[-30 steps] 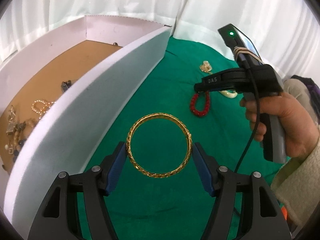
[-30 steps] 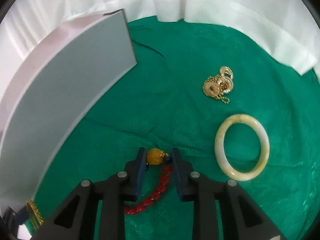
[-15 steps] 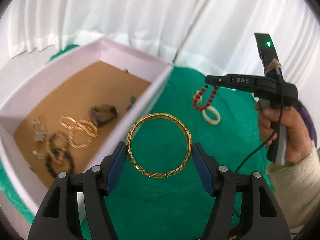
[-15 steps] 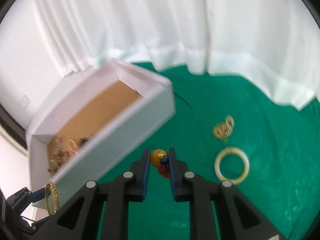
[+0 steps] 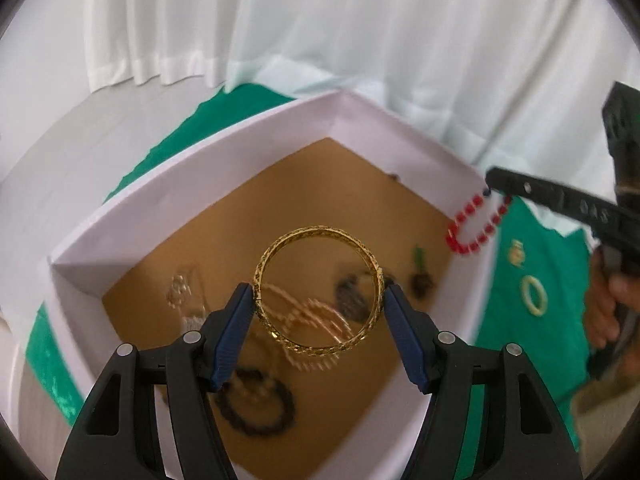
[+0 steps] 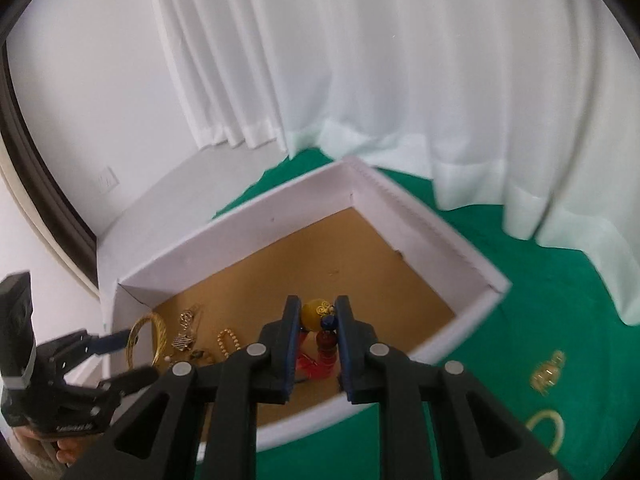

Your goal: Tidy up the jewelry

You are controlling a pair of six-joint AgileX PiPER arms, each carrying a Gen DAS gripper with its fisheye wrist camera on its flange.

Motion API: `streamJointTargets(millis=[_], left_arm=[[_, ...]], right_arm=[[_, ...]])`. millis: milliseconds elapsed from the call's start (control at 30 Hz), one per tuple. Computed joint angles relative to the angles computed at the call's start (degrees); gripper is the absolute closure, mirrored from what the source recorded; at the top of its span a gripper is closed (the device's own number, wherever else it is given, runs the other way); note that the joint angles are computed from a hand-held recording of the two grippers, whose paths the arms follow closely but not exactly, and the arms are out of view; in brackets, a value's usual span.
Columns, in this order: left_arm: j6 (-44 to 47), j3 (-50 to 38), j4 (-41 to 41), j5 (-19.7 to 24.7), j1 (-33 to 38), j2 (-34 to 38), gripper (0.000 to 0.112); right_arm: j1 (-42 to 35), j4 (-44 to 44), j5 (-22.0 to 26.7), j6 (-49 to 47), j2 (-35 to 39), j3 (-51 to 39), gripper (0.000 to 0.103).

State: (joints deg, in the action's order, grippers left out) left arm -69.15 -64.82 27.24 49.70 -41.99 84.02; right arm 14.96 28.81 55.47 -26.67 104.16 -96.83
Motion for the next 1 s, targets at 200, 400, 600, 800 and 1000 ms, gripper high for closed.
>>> streamJointTargets(millis=[200,400,600,800,1000], left_arm=[[5.5,-1.9,-4.4,-4.4,6.5,6.8,0.044],[4.3,-3.0,-3.9,-1.5,5.6,7.5,0.036],[-3.8,-2.2,3.0,2.3,-3.7,1.4,0.030],[-10.9,-6.7,8.5,6.3,-20.5,3.2,0.025],[-13.7,-12.3,7.3,1.7,-28.8,12.9,0.025]], right_arm=[[4.3,-4.9,0.2,3.2,10.1,-7.4,0.084],[3.2,-2.8,-2.3,3.4,8.1,-4.9,0.069],[0.6,-2.8,-8.1,-1.6,-5.4,9.1,0.059],[-5.8,0.4,-10.3,-9.6,-20.1,27.9,0.055],[-18.6,1.9,-13.0,-17.7,-33.6,46.6,0.055]])
